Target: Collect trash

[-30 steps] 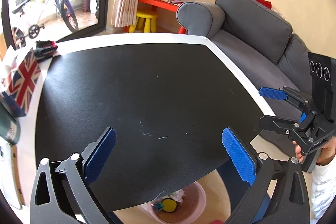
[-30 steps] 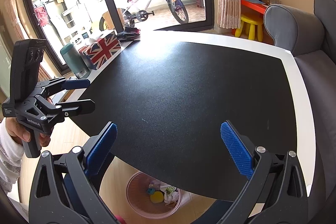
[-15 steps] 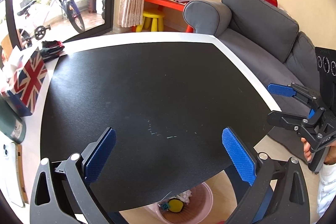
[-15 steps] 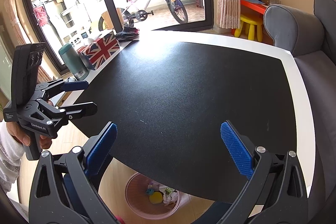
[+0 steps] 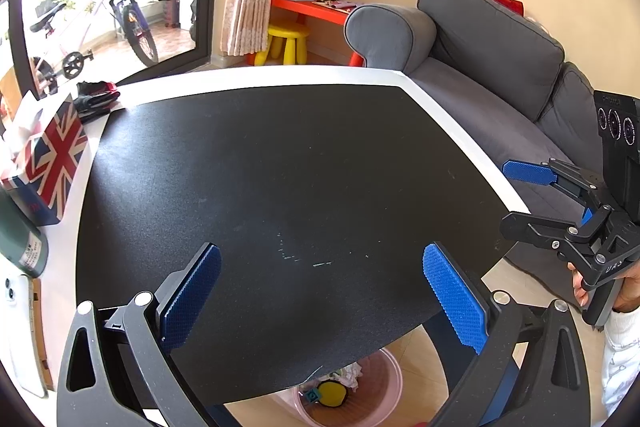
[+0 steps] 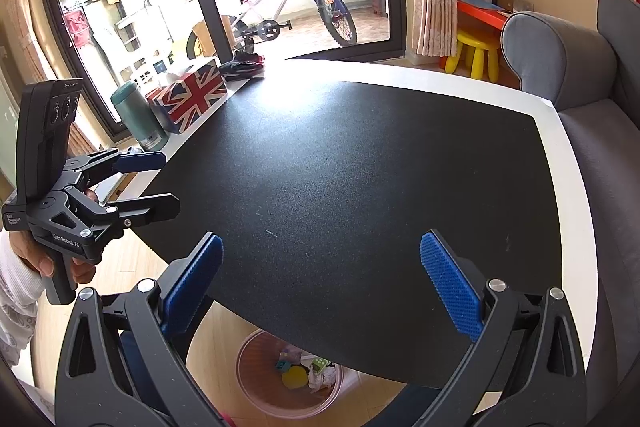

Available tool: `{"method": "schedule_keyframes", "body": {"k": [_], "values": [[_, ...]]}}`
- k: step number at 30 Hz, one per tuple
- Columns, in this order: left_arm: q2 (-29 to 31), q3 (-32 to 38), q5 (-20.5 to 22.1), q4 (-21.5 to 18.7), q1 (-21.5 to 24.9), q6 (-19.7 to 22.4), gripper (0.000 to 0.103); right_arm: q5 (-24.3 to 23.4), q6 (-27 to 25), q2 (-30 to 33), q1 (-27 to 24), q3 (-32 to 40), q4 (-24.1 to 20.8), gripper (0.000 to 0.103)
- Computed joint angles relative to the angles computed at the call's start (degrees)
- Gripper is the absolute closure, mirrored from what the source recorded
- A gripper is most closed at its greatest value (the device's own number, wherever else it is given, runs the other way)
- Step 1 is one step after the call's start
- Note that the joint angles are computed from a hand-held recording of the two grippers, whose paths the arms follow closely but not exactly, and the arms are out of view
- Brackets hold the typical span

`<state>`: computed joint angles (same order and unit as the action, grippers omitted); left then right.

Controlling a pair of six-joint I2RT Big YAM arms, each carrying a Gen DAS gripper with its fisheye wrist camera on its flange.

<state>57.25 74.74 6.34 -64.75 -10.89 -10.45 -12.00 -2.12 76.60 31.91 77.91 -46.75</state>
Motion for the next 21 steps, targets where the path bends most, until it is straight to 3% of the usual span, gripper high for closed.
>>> {"method": "schedule_keyframes", "body": {"k": [21], "values": [[-0.1,-0.4,0.7,0.3,0.1,0.0,0.006,0.1,0.0,-0.1,0.0,0.0,-0.2,0.005]]}}
